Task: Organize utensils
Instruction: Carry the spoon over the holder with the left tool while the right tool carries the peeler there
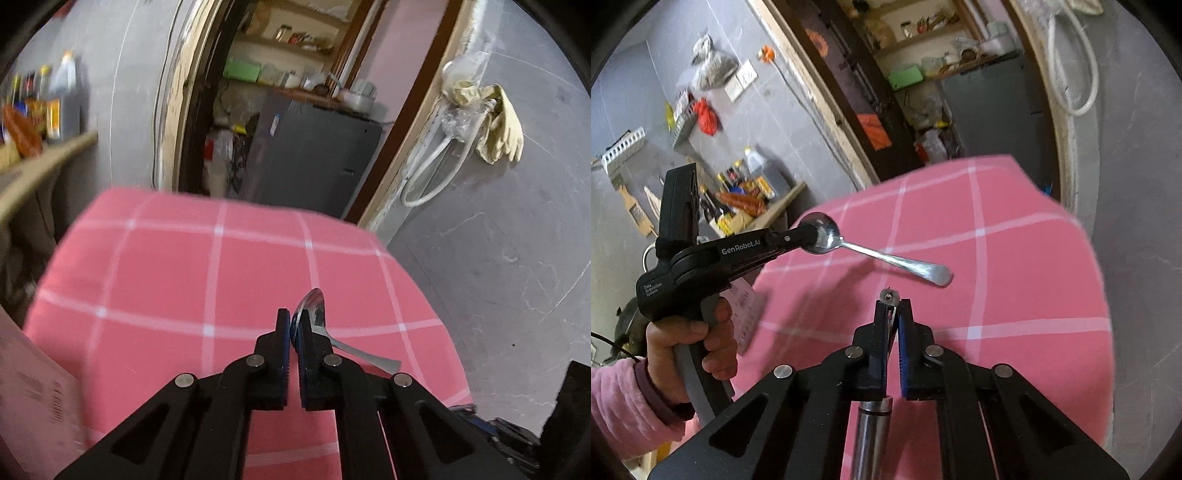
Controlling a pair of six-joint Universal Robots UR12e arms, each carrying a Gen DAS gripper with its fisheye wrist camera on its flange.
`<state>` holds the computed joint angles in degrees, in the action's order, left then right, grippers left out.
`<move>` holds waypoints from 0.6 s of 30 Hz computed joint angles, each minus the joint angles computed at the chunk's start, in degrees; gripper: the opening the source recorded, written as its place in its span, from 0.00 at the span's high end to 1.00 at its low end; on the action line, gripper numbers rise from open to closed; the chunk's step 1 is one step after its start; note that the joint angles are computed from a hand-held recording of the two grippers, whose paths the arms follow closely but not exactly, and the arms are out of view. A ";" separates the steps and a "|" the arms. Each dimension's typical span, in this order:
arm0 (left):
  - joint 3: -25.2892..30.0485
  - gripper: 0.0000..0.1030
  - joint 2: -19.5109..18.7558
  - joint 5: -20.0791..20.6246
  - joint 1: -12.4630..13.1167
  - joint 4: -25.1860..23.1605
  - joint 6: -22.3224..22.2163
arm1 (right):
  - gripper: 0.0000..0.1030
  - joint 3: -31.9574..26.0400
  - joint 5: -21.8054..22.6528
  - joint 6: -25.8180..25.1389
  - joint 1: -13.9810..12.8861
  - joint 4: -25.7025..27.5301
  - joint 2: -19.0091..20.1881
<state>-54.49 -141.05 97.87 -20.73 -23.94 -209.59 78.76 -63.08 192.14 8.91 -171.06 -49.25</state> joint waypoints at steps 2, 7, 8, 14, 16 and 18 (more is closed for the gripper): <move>-0.35 0.96 0.81 1.35 -0.16 0.34 1.42 | 0.95 0.93 -1.38 0.87 0.09 -2.00 -1.17; -1.25 0.96 2.84 4.36 -0.71 1.42 5.25 | 0.95 1.65 -3.80 1.84 0.03 -5.87 -3.13; -1.53 0.96 3.31 4.97 -0.84 1.74 6.01 | 0.95 1.86 -4.31 2.09 0.03 -6.90 -3.64; -3.61 0.96 6.68 8.16 -1.24 4.26 9.64 | 0.95 1.31 -7.42 2.78 0.55 -11.12 -5.73; -4.44 0.96 7.82 8.72 -1.19 5.23 10.53 | 0.95 0.42 -8.33 2.51 0.85 -12.32 -6.23; -5.47 0.96 9.09 9.16 -1.09 6.74 11.34 | 0.95 -0.65 -9.06 2.22 1.30 -12.91 -6.40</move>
